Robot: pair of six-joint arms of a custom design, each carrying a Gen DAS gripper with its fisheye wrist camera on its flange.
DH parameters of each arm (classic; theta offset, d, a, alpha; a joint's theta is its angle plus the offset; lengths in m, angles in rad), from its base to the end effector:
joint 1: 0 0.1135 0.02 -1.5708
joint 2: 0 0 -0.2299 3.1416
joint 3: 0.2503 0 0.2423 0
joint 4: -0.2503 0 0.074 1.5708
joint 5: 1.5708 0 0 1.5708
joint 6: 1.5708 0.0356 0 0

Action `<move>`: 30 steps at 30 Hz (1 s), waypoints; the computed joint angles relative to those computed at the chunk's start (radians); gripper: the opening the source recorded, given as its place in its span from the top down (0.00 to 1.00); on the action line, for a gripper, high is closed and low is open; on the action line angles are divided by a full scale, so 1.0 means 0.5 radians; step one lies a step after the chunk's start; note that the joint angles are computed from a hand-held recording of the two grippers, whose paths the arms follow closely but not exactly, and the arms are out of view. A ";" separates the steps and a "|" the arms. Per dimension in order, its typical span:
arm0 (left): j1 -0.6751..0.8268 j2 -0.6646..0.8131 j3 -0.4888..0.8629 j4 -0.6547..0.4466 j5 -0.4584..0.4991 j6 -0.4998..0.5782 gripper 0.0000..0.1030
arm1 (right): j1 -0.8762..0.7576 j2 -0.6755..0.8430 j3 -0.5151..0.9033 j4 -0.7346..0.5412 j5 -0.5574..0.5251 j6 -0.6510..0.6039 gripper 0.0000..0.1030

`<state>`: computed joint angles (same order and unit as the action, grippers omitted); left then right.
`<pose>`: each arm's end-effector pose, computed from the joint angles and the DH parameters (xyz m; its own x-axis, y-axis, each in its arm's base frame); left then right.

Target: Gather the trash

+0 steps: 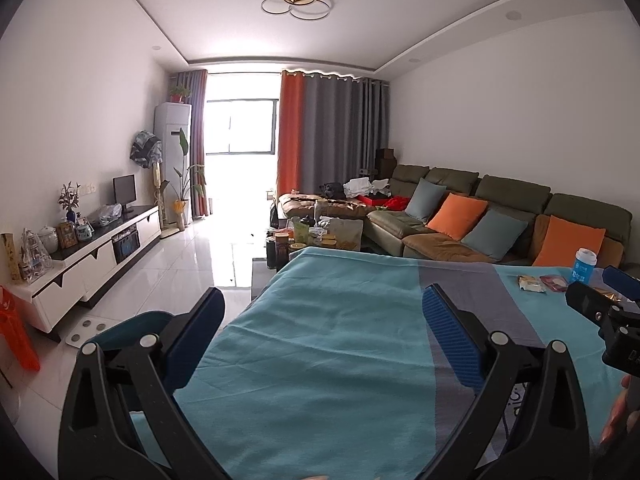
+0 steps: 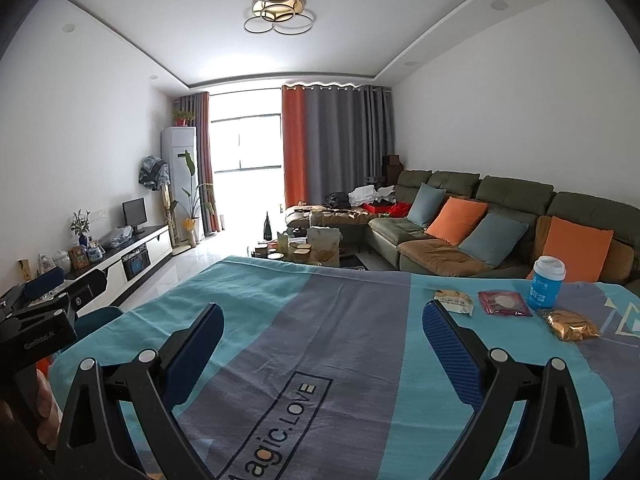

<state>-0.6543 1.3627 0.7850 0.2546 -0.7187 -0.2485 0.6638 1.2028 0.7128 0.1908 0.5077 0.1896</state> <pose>0.2503 -0.1625 0.2285 -0.2350 -0.0530 -0.9705 -0.0981 0.9947 -0.0306 0.2258 0.1546 0.2395 -0.2605 0.0053 -0.9655 -0.1256 0.9913 0.0394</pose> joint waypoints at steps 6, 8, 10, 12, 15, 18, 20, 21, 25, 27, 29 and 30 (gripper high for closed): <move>-0.041 -0.028 -0.033 0.065 -0.050 0.061 0.05 | 0.013 -0.037 -0.013 0.007 0.030 -0.002 0.07; -0.059 -0.021 -0.032 0.096 -0.074 0.097 0.05 | 0.016 -0.046 -0.019 0.009 0.039 -0.002 0.07; -0.076 -0.018 -0.033 0.121 -0.092 0.119 0.05 | 0.015 -0.053 -0.013 0.002 0.045 0.000 0.07; -0.089 -0.015 -0.032 0.134 -0.107 0.135 0.05 | 0.007 -0.064 -0.011 -0.005 0.037 -0.001 0.07; -0.098 -0.002 -0.025 0.159 -0.116 0.162 0.05 | 0.007 -0.078 -0.006 -0.018 0.043 -0.002 0.07; -0.101 -0.002 -0.024 0.161 -0.121 0.163 0.05 | 0.002 -0.087 -0.006 -0.023 0.045 0.000 0.07; -0.101 0.001 -0.017 0.158 -0.120 0.164 0.05 | 0.000 -0.092 -0.005 -0.025 0.044 0.003 0.07; -0.101 0.002 -0.017 0.159 -0.124 0.166 0.05 | 0.001 -0.091 -0.006 -0.021 0.046 0.000 0.07; -0.100 0.021 0.002 0.172 -0.126 0.181 0.05 | -0.003 -0.094 -0.010 -0.020 0.045 0.000 0.07; -0.105 0.024 0.006 0.175 -0.137 0.187 0.05 | -0.004 -0.101 -0.014 -0.025 0.044 0.005 0.07; -0.112 0.033 0.009 0.187 -0.149 0.197 0.05 | -0.005 -0.102 -0.011 -0.032 0.045 0.005 0.07; -0.112 0.036 0.010 0.191 -0.150 0.199 0.05 | -0.003 -0.105 -0.016 -0.031 0.048 0.006 0.07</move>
<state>-0.7103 1.3808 0.7898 0.3501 -0.7938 -0.1489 0.6622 1.1503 0.7047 0.1752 0.5315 0.1924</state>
